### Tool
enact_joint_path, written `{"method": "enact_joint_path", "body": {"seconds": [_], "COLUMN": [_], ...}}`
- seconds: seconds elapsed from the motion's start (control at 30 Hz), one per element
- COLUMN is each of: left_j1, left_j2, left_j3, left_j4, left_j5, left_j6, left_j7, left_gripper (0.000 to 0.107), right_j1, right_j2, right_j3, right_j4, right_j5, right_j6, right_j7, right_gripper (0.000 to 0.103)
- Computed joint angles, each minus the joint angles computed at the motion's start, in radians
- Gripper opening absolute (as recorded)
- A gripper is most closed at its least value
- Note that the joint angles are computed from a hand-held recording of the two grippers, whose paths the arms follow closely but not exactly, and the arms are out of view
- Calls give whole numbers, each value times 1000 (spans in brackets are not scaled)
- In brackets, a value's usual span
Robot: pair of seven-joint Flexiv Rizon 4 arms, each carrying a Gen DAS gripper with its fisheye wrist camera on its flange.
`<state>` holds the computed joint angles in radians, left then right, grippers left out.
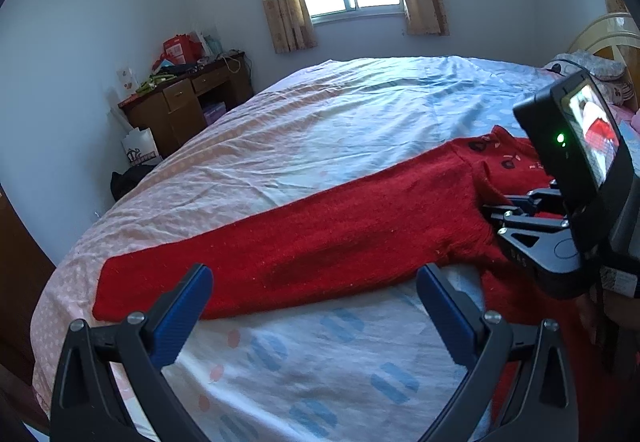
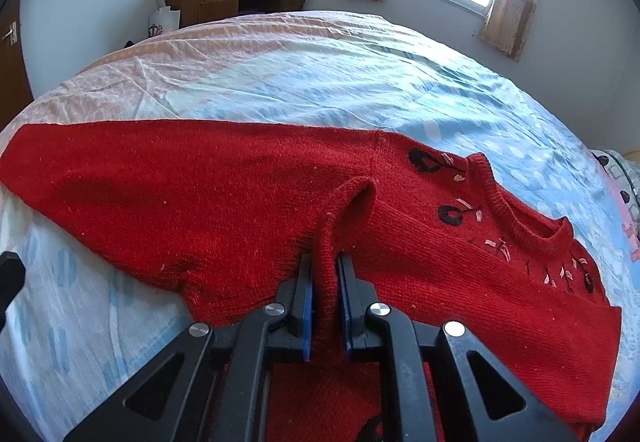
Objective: Fold small clothes
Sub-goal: 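Lift the cuff with the right tool and fold the sleeve across the body, then open the right tool to release the folded sleeve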
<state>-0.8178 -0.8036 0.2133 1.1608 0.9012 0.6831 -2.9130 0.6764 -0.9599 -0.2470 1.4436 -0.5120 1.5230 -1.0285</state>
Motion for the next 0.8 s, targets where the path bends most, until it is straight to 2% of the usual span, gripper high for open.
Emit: {"method": "enact_joint_path", "body": {"seconds": [0.23, 0.37, 0.4, 0.43, 0.47, 0.5, 0.53, 0.57, 0.63, 0.8], "left_j1": [-12, -10, -10, -9, -10, -9, -8, -9, -9, -11], "left_j2": [14, 17, 18, 19, 20, 21, 21, 22, 24, 29], "left_j3": [2, -5, -7, -8, -8, -9, -10, -11, -10, -11], "left_j4": [7, 10, 10, 11, 12, 13, 13, 15, 17, 30], "left_j5": [13, 17, 17, 18, 19, 19, 20, 20, 22, 25], "left_j6": [-22, -28, -29, -28, -27, -28, -25, -25, -26, -34], "left_j7": [-2, -2, -2, -1, -2, -2, -3, -3, -5, -9], "left_gripper": [103, 103, 103, 103, 103, 103, 103, 103, 103, 103], "right_j1": [15, 17, 14, 10, -9, -40, -52, -56, -6, -5], "right_j2": [6, 11, 14, 17, 20, 24, 28, 33, 42, 70], "right_j3": [-18, -20, -15, -8, 22, 72, 106, 107, 43, 63], "right_j4": [7, 16, 19, 21, 17, 9, 10, 21, 49, 87], "right_j5": [-6, -10, -11, -11, -8, -3, 36, 10, 2, 16], "right_j6": [-15, -13, -11, -8, -12, -23, -19, -2, 28, 43], "right_j7": [14, 24, 21, 19, 6, -15, -55, -38, -28, -57], "right_gripper": [15, 22, 29, 43, 53, 69, 70, 70, 70, 70]}}
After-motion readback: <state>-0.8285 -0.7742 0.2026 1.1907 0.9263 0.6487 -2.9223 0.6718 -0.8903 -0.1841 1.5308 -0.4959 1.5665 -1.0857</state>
